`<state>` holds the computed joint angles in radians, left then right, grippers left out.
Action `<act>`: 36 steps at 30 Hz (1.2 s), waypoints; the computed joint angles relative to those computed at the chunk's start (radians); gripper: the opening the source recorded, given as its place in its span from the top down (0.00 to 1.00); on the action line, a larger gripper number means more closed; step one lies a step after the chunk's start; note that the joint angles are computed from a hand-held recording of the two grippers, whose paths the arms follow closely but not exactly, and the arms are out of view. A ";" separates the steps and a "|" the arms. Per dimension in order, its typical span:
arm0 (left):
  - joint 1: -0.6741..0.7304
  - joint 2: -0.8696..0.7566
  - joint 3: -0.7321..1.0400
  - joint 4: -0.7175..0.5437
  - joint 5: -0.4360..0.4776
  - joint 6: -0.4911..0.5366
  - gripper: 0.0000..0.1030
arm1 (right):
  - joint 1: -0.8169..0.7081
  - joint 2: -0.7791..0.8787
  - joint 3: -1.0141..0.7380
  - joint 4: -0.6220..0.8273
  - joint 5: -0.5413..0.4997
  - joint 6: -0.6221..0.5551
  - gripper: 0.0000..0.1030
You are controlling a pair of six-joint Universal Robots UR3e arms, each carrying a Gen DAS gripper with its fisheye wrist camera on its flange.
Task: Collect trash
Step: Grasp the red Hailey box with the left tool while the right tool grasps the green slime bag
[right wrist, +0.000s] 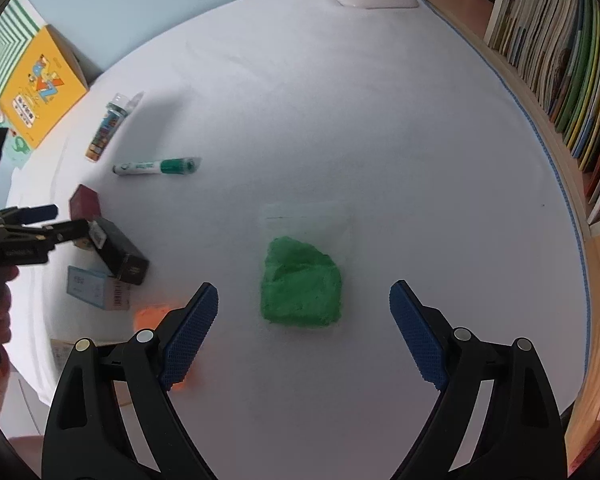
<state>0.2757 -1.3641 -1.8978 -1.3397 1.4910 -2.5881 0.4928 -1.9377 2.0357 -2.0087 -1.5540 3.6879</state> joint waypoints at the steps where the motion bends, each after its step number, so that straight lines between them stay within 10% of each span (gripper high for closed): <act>1: 0.006 -0.010 0.006 0.004 -0.002 0.001 0.08 | 0.001 0.005 0.000 0.000 -0.003 0.000 0.15; 15: 0.031 -0.116 0.065 -0.002 -0.033 -0.007 0.25 | 0.057 0.119 -0.029 -0.011 -0.051 0.023 0.18; 24: 0.031 -0.112 0.059 -0.021 -0.045 -0.009 0.32 | 0.080 0.142 -0.068 0.017 -0.114 0.029 0.52; 36: -0.014 -0.012 -0.033 -0.003 -0.038 -0.022 0.33 | 0.048 0.092 -0.039 0.009 -0.066 0.013 0.53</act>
<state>0.2618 -1.3759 -1.9310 -1.3427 1.4534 -2.6105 0.5408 -1.8458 1.9970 -2.0001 -1.6204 3.7008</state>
